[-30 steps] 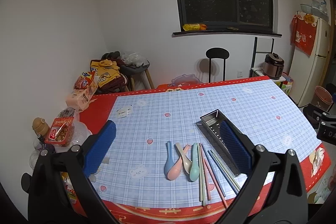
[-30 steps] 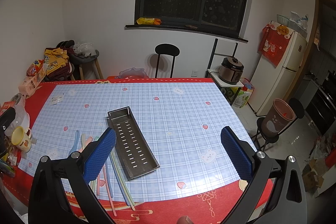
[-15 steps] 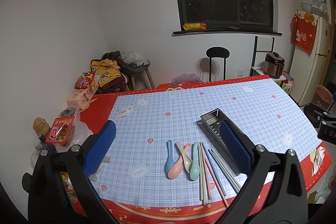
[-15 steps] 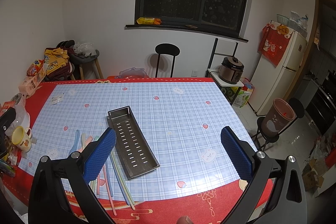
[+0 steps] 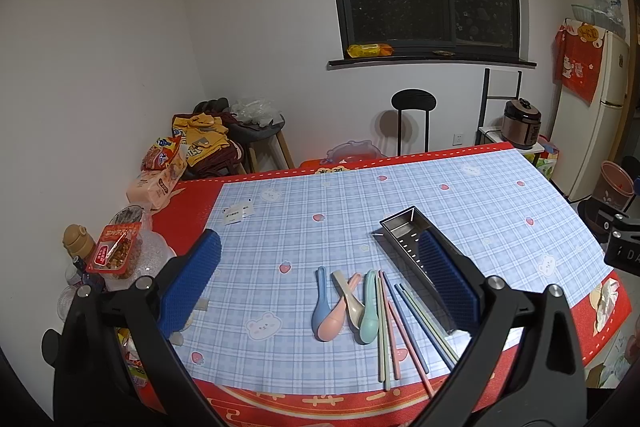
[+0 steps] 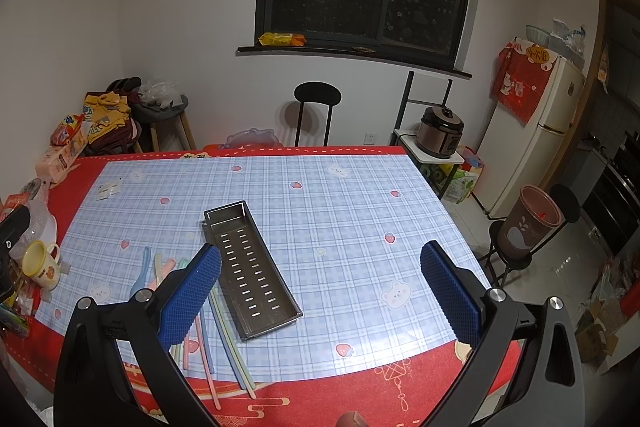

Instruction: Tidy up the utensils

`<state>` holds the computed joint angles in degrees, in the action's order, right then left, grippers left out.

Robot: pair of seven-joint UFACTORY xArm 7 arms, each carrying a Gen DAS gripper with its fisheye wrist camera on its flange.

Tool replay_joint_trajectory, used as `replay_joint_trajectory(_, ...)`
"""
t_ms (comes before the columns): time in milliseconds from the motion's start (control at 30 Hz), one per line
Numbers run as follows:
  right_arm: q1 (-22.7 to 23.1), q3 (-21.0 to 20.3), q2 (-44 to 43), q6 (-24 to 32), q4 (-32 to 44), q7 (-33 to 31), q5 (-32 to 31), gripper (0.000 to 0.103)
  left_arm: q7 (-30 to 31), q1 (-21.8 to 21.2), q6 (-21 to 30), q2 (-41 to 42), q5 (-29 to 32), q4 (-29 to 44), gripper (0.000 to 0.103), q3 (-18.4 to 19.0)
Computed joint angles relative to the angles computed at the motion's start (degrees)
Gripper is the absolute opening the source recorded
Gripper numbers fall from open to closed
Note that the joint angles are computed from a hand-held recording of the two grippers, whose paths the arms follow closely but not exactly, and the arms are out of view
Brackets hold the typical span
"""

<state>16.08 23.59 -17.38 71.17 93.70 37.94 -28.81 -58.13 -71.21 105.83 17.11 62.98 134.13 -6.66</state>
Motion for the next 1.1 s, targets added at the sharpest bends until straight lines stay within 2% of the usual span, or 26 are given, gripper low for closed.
replay_joint_trajectory(233, -0.03, -0.05, 0.04, 0.08, 0.08, 0.15, -0.08, 0.098, -0.05, 0.06, 0.00, -0.03, 0.01, -0.13, 0.097, -0.12)
replay_joint_trajectory(267, 0.20, -0.98, -1.69, -0.65, -1.99, -0.09, 0.75, 0.098, -0.01, 0.05, 0.01, 0.00, -0.01, -0.06, 0.097, -0.10)
replay_joint_trajectory(1100, -1.61, -0.04, -2.02, -1.38, -2.40, -0.51, 2.10, 0.098, 0.34, -0.95, -0.18, 0.87, -1.21, 0.82, 0.097, 1.29)
